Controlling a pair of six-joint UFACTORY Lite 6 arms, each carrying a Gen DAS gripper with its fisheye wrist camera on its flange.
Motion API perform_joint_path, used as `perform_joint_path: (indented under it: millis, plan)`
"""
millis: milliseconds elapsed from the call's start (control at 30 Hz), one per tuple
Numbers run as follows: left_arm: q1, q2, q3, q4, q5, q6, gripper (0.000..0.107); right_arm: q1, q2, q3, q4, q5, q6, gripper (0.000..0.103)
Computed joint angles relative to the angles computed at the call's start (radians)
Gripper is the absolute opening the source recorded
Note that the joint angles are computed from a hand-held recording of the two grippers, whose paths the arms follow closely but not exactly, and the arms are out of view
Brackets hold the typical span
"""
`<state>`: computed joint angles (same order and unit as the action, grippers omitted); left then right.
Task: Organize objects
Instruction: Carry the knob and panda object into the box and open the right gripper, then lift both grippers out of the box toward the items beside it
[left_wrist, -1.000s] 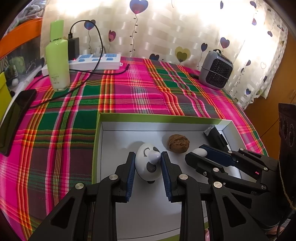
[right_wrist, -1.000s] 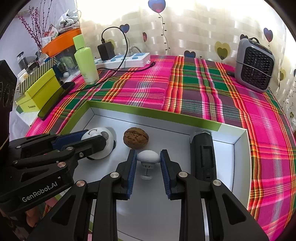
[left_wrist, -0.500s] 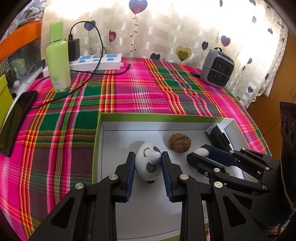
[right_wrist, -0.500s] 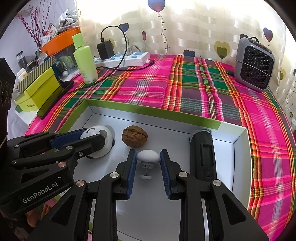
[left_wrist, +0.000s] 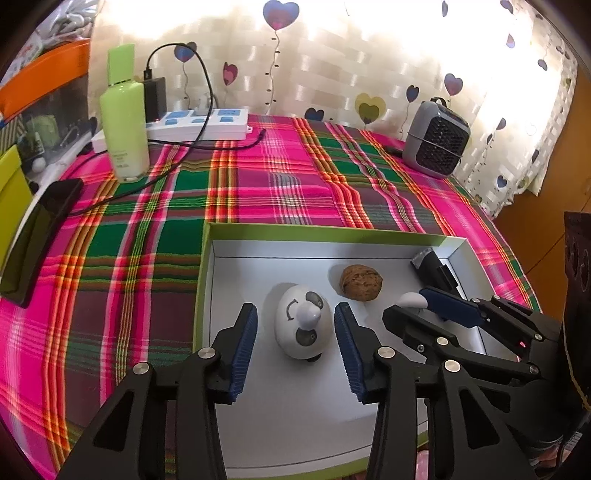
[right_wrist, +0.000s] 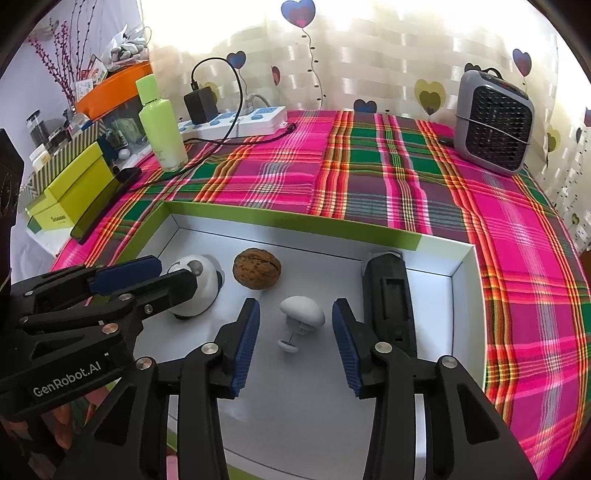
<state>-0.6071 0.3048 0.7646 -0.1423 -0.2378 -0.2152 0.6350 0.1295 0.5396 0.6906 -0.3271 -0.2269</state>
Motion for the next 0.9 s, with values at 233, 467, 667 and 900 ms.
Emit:
perform_joint_path:
  millis: [233,467,667,900]
  plan:
    - [-0.025,-0.069,-0.060,-0.087,-0.011,0.065,0.045,0.032,-0.057,-0.043,0.102,-0.012,-0.081,0.043]
    - [-0.066,-0.166,-0.135,-0.231,-0.026,0.173,0.048,0.074,-0.154,-0.116,0.192,-0.038,-0.120,0.043]
    - [-0.097,-0.253,-0.212,-0.315,-0.038,0.222,0.049,0.133,-0.236,-0.174,0.301,-0.062,-0.173,0.043]
    - [-0.163,-0.397,-0.332,-0.466,-0.068,0.315,0.050,0.256,-0.346,-0.239,0.520,-0.115,-0.305,0.043]
